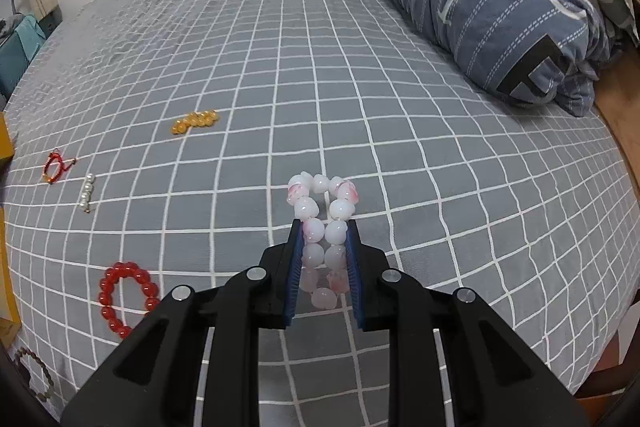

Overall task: Organize jewelry
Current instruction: 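Carry both held bracelets over the open white box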

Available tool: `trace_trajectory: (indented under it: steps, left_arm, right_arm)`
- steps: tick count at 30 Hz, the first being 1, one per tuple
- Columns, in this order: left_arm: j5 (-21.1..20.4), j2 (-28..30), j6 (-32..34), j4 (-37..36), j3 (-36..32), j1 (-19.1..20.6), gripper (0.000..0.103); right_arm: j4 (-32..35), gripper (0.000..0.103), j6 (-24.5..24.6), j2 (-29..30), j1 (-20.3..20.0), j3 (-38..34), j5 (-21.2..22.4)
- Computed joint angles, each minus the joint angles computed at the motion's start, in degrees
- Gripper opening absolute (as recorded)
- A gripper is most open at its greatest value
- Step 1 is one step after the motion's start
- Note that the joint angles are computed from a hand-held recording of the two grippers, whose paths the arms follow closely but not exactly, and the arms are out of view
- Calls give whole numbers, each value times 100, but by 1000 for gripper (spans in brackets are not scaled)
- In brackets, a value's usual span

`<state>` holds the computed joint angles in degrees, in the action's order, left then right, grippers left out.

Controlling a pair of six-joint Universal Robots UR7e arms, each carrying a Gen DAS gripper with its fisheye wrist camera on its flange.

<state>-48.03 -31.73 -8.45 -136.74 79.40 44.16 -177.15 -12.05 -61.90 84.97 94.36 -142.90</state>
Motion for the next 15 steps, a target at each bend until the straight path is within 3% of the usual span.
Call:
trace_trajectory:
  steps: [15]
  left_arm:
    - [242,-8,237,-75,-617,-23,7]
  right_arm:
    - [-38,20,-44,159,468,-100,-88]
